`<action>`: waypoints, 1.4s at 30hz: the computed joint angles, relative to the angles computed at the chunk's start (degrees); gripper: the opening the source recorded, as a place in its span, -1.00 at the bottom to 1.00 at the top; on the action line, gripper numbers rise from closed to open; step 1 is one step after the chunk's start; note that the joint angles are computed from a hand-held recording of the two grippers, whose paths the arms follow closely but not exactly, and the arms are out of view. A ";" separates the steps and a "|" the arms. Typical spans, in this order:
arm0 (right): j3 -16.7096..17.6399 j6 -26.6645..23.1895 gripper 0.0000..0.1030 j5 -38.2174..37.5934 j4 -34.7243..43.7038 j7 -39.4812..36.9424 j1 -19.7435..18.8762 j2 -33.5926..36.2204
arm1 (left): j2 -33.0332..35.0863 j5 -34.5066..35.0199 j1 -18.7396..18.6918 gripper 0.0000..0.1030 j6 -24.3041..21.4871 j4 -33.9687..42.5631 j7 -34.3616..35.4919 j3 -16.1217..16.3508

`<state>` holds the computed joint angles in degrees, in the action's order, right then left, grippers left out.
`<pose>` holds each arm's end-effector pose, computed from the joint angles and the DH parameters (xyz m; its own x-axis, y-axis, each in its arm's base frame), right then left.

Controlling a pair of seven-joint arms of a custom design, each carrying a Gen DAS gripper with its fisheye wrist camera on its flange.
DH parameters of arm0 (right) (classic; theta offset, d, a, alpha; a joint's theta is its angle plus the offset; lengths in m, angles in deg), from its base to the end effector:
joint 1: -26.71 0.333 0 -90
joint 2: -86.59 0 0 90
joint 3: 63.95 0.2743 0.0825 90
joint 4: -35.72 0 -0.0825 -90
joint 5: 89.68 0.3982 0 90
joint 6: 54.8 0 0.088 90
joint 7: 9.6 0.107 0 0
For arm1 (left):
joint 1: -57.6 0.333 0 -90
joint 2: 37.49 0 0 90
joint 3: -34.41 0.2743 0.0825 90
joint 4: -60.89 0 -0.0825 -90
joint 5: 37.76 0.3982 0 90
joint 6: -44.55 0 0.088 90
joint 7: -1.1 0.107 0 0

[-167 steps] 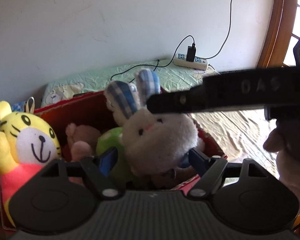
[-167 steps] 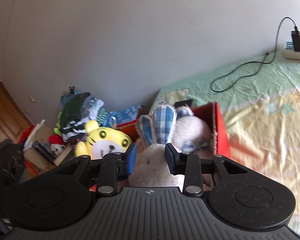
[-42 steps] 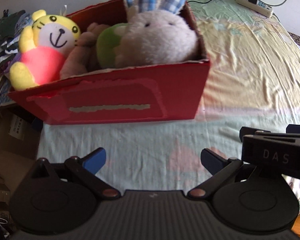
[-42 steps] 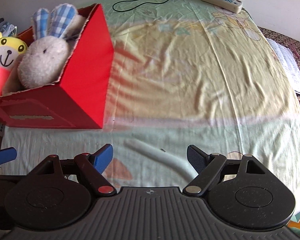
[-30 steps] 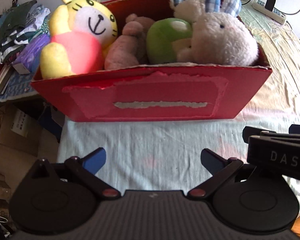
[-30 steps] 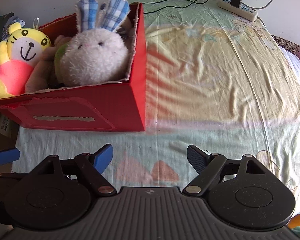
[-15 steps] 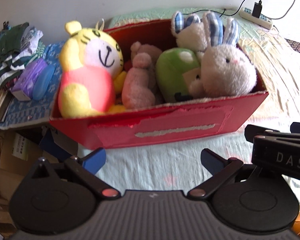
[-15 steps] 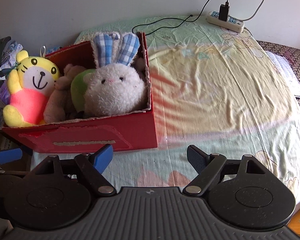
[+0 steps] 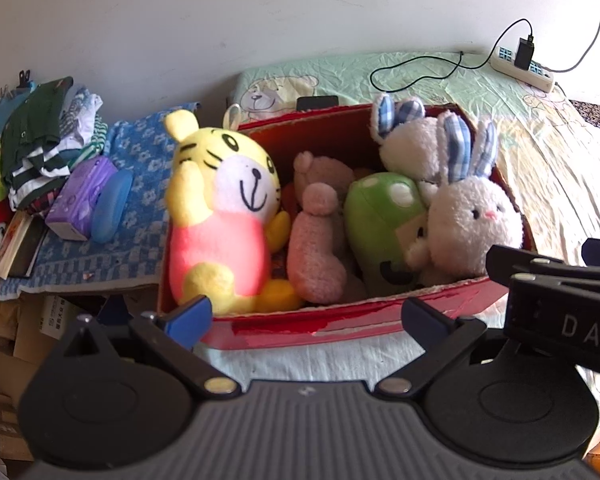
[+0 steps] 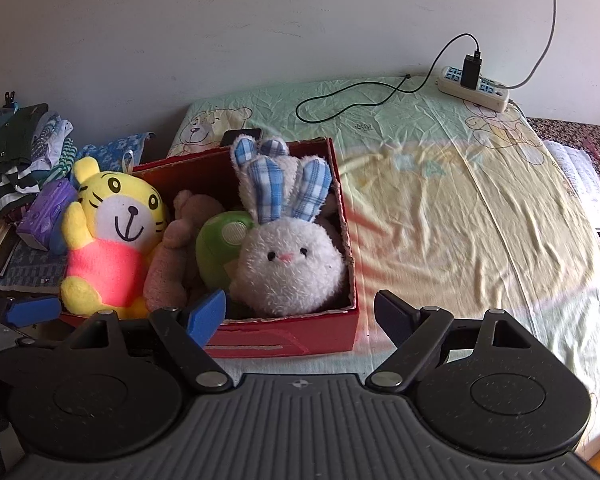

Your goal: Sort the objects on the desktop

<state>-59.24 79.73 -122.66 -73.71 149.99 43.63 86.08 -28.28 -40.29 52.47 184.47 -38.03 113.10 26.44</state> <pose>0.5698 0.2175 0.5007 -0.4568 -0.8808 -0.1248 -0.6748 0.4345 -0.5965 0.6443 -0.1450 0.5014 -0.5095 -0.8494 -0.1378 -0.6974 0.5013 -0.5122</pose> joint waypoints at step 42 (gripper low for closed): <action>-2.87 -7.36 0.69 6.33 16.90 -9.36 1.98 13.20 | 11.69 2.67 0.37 0.97 -8.27 16.66 -4.52 1.42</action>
<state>-62.11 72.37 -116.33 -56.81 140.63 45.62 99.28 -16.59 -37.63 52.85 176.20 -21.36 108.58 27.86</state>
